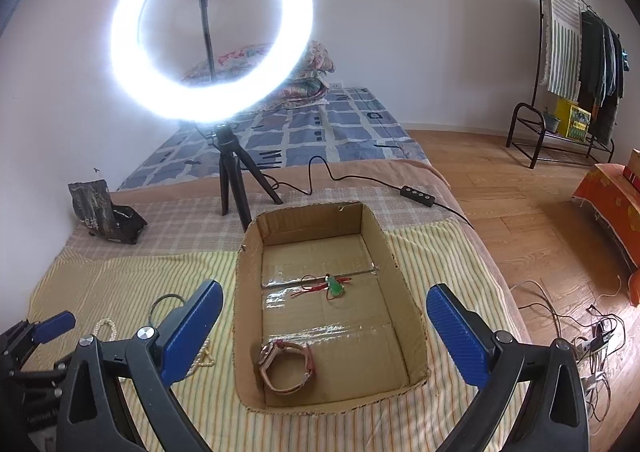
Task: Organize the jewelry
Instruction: 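Withdraw both open tools from the box back over the remaining jewelry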
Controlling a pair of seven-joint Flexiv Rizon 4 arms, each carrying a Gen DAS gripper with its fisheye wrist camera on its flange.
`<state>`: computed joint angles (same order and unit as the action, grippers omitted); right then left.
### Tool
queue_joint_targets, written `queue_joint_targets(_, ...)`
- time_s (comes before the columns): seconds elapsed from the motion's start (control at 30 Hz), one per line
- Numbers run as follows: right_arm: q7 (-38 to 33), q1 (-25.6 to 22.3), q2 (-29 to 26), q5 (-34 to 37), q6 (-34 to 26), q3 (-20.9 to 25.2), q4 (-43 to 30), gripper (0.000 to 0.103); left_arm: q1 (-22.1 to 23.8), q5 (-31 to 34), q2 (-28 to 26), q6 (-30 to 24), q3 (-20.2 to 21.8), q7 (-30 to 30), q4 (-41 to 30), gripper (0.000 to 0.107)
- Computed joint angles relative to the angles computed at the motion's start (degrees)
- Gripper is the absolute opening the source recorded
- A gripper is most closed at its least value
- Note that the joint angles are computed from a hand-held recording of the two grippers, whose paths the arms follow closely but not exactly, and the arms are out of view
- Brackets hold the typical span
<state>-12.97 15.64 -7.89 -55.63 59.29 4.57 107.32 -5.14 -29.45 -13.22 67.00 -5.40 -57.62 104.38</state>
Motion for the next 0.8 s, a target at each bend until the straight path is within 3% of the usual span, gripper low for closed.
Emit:
queue_joint_targets(0.37,1.5,1.8,0.7,-0.9,4.6,1.9,2.0,0.103,3.7,-0.1,0.9,0.7,2.4,2.7,1.0,0.078)
queue_joint_targets(0.8,-8.9,6.8,-3.2,7.1,6.0,3.0,1.3,0.103,7.7,2.2,-1.0,-2.5,4.4,1.5,-0.6,0.078)
